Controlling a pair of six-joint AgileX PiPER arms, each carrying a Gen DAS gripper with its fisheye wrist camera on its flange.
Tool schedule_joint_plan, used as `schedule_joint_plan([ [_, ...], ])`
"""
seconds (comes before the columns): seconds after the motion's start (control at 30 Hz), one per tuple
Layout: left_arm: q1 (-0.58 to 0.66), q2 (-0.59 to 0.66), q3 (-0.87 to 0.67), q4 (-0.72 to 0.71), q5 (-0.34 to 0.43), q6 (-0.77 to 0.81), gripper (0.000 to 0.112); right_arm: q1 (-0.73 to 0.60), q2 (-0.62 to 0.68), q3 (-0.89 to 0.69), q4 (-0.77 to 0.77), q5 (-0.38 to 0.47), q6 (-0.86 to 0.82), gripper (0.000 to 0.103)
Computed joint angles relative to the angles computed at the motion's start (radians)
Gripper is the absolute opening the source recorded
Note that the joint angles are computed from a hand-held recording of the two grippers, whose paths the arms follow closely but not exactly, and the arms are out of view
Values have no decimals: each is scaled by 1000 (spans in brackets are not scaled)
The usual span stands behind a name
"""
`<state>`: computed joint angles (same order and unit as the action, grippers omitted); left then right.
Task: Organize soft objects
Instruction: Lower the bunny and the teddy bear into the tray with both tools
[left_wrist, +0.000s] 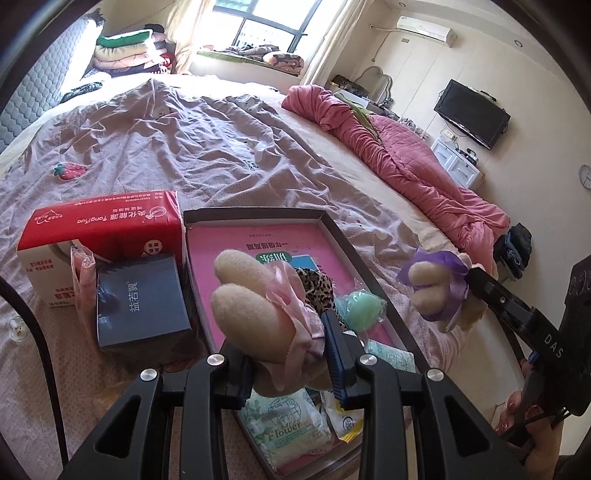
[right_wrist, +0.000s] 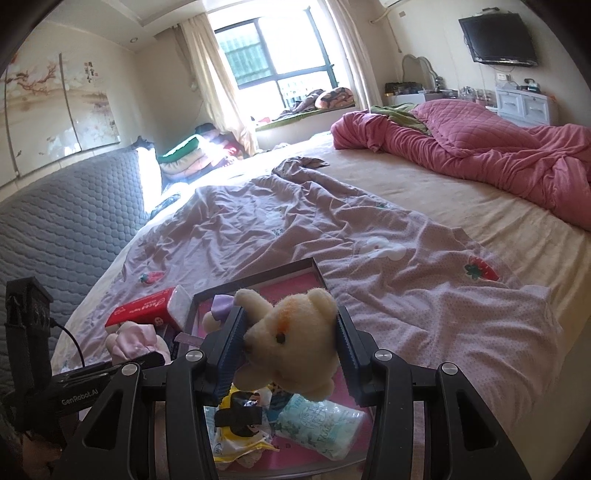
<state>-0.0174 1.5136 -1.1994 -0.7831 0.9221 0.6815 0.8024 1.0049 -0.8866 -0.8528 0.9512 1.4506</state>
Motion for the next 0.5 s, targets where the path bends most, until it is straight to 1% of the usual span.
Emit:
schedule_joint_plan([
  [0.2, 16, 40, 9, -66, -16, 30, 33, -11, 10, 2, 6, -10, -9, 49],
  [0.5, -4, 111, 0, -53, -35, 27, 33, -52, 32, 12, 29, -57, -20, 49],
])
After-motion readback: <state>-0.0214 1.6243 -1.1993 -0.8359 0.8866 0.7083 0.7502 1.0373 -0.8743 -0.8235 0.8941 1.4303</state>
